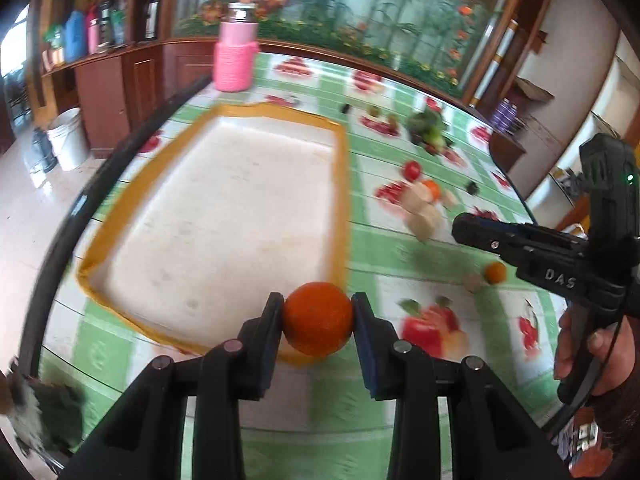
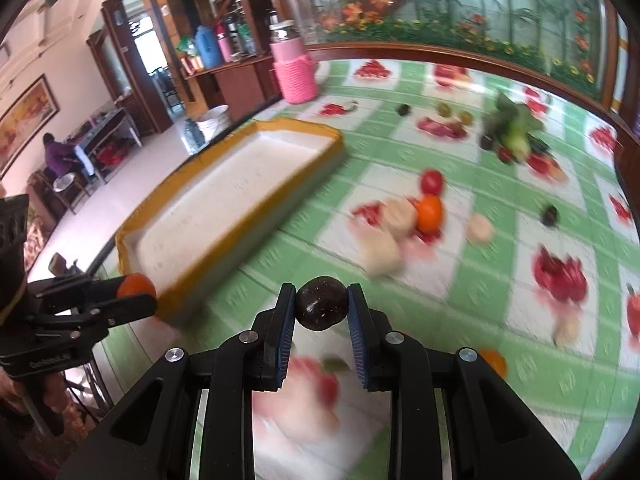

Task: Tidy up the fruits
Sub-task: 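Carry plum and orange into the white tray while both tools open to release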

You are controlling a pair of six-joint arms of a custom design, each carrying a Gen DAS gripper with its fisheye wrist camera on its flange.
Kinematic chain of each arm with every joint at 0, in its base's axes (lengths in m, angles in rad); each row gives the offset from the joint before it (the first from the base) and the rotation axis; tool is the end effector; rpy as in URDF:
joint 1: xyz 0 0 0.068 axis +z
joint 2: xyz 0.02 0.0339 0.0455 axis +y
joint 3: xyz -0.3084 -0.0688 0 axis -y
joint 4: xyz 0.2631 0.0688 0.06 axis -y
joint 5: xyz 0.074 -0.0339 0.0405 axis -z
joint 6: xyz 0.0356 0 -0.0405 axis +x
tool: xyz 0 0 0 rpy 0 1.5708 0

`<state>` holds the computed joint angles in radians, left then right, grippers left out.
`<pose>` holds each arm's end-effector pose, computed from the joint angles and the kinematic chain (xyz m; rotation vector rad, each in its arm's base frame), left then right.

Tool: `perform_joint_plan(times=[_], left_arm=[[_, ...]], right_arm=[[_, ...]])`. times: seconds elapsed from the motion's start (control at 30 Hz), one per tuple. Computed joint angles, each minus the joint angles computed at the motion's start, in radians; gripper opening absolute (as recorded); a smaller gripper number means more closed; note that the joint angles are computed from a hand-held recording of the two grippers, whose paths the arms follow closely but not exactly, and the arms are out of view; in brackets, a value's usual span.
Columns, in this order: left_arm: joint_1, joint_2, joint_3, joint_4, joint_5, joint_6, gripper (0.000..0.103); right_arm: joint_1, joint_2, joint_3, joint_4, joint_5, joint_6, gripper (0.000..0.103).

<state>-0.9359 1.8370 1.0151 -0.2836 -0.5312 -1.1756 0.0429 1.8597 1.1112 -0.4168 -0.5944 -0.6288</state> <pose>0.2347 -0.2882 0.1656 -0.4504 2.4171 -0.1772 0.3811 0.0363 0.1789 -0.9833 2.3340 0.5911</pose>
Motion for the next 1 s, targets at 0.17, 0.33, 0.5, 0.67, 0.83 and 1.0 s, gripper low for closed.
perform_joint_plan(times=[0.17, 0.33, 0.5, 0.67, 0.83, 1.0], left_arm=[[0.113, -0.055, -0.087, 0.021, 0.018, 0.028, 0.037], [0.218, -0.052, -0.098, 0.012, 0.034, 0.078, 0.037], [0.3, -0.027, -0.119, 0.051, 0.096, 0.102, 0.037], [0.329, 0.007, -0.117, 0.07, 0.14, 0.136, 0.037], [0.348, 0.021, -0.12, 0.065, 0.158, 0.14, 0.038], [0.338, 0.032, -0.094, 0.017, 0.143, 0.151, 0.038]], right_arm=[[0.181, 0.08, 0.13, -0.005, 0.038, 0.107, 0.025], [0.318, 0.206, 0.27, -0.019, 0.093, 0.199, 0.025], [0.395, 0.32, 0.37, -0.042, 0.181, 0.22, 0.025], [0.416, 0.384, 0.431, -0.077, 0.233, 0.209, 0.025], [0.421, 0.397, 0.442, -0.086, 0.259, 0.212, 0.025], [0.419, 0.381, 0.421, -0.078, 0.266, 0.21, 0.031]])
